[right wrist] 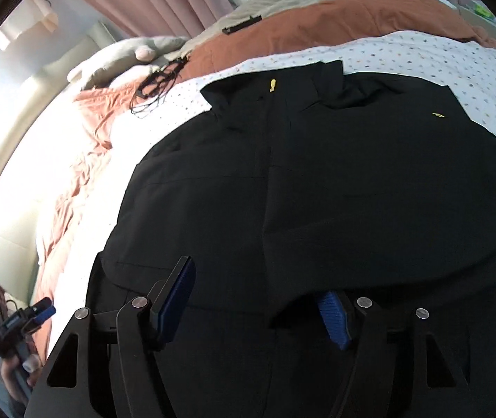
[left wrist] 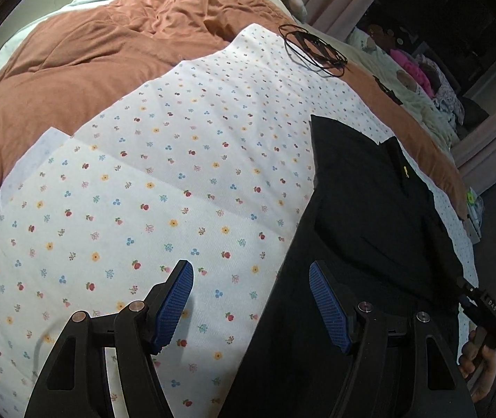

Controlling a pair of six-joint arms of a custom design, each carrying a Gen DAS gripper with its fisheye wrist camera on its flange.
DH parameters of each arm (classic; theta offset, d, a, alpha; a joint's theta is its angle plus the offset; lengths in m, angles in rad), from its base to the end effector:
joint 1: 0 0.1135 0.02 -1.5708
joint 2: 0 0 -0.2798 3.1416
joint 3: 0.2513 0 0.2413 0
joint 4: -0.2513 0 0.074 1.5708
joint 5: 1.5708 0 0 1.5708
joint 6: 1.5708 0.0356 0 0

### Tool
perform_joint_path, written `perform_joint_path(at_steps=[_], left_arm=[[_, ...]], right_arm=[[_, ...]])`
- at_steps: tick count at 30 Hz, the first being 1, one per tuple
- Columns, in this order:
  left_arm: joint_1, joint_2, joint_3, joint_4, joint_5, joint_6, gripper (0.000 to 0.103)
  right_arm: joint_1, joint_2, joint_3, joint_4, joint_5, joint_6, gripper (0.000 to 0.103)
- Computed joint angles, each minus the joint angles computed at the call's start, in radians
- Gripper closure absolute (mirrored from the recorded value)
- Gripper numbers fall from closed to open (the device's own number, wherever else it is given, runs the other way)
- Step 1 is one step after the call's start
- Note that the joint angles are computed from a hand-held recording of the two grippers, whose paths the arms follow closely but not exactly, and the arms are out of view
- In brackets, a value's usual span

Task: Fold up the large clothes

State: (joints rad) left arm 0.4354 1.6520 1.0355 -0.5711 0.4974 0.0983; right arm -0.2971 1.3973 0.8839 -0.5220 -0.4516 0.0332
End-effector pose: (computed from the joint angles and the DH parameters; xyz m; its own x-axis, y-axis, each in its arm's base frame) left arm 0.2859 0.1143 0.2086 -0.8574 -0.3037 -0.4155 -0.1254 0.9063 -0.4037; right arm 0.2521 -0.0609 0.2354 -0.8203 0.2824 -0.4974 0.0778 0.9166 0.3921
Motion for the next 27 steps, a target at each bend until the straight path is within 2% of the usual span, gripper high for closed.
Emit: perform_joint_path(at_steps=[3, 12, 17, 27], left_arm=[[-0.019, -0.001, -0.009, 0.008, 0.014, -0.017, 0.032], [-0.123, -0.042, -0.057, 0.053, 0.021, -0.070, 0.032], [-0.171, -0.031, -0.065, 0.073, 0.001, -0.076, 0.032], [-0.196, 0.032, -0.040, 0.103, -0.029, -0.079, 0.032]], right_arm=[[-0.117, -0.025, -0.001, -0.059, -0.045, -0.052, 0.036], [-0.452, 0.034, 0.109, -0.177, -0.105, -0.153, 0.035], [-0.533, 0.085, 0.151, -0.181, -0.119, -0.177, 0.036], [-0.541, 0.264, 0.197, -0.056, -0.109, -0.067, 0.036]])
